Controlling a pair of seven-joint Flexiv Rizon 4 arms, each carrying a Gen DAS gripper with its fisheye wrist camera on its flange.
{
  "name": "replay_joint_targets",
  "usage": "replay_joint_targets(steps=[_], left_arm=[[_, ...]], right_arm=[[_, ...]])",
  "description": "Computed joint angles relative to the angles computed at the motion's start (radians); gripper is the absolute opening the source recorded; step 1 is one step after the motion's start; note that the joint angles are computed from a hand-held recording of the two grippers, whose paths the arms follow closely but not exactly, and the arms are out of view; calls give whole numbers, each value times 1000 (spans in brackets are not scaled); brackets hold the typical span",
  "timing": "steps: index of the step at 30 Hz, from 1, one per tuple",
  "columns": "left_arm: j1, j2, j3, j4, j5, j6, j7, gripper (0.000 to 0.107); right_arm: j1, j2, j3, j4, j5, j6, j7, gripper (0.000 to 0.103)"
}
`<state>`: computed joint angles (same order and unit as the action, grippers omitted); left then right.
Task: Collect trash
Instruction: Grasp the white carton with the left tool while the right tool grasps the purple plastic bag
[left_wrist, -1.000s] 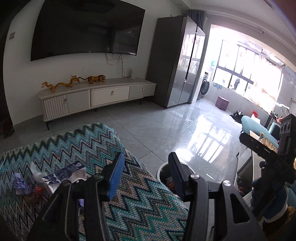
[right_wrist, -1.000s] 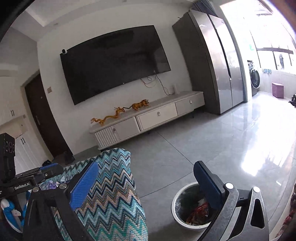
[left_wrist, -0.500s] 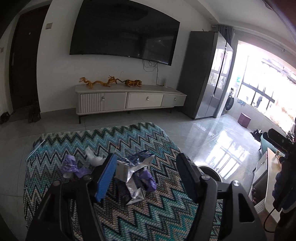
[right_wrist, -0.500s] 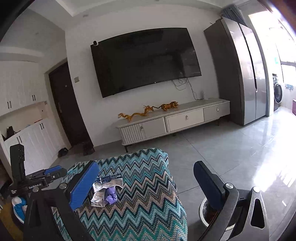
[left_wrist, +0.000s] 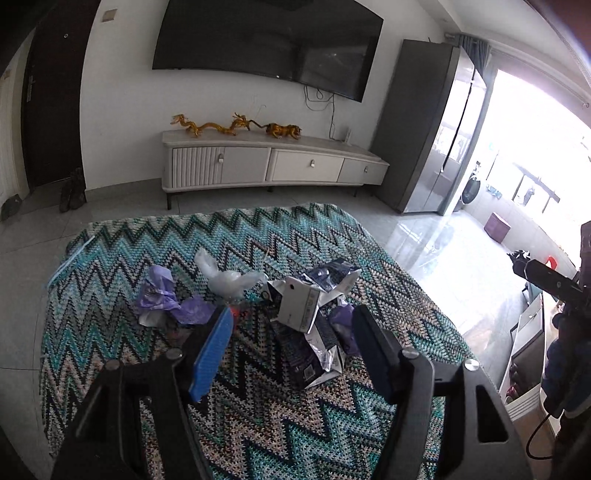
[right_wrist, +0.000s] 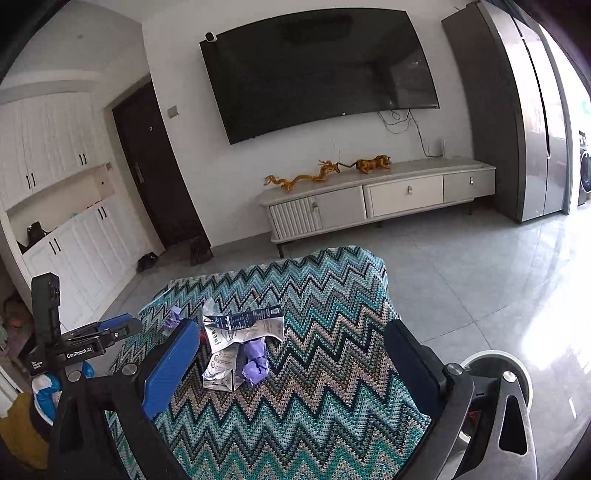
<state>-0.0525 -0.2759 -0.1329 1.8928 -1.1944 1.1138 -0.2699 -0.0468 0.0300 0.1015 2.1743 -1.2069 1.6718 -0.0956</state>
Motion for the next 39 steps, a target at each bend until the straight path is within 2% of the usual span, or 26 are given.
replay_joint_targets(steps=[2,6,9,15,16,20,26,30,34,39], left_arm=[[-6,-28,-4,-16,38,-5,-18,65],[-3,-91,-19,-67,118,-12,-64,65],[6,-138,-33,-112,189,-20,-102,65],[35,-214,-72,-196,283,-58,-163,64],[39,-223,-78,-206,291,-61,-170,61],[51,-259,-87,-252,342,-108,-209,46],[71,-272,-114,-263,330,-126,-212,43],[75,-267,-119,-255,304,-136,-217,33],[73,-258,-117,-239,281,-119,-226,33],[77,-226,-123,-205,226,-98,-210,33]], right_arm=[[22,-30,2,0,74,0,-63,99],[88,-81,19,2,341,-30,-285,96],[93,-132,90,-29,576,-67,-488,94],[59,-247,235,-140,868,-144,-778,84],[55,-266,254,-162,902,-159,-819,81],[56,-331,298,-238,994,-216,-952,71],[77,-416,320,-341,1103,-290,-1088,56],[88,-460,325,-398,1179,-337,-1155,50],[96,-489,324,-445,1257,-374,-1217,30],[135,-445,280,-410,1325,-351,-1262,29]])
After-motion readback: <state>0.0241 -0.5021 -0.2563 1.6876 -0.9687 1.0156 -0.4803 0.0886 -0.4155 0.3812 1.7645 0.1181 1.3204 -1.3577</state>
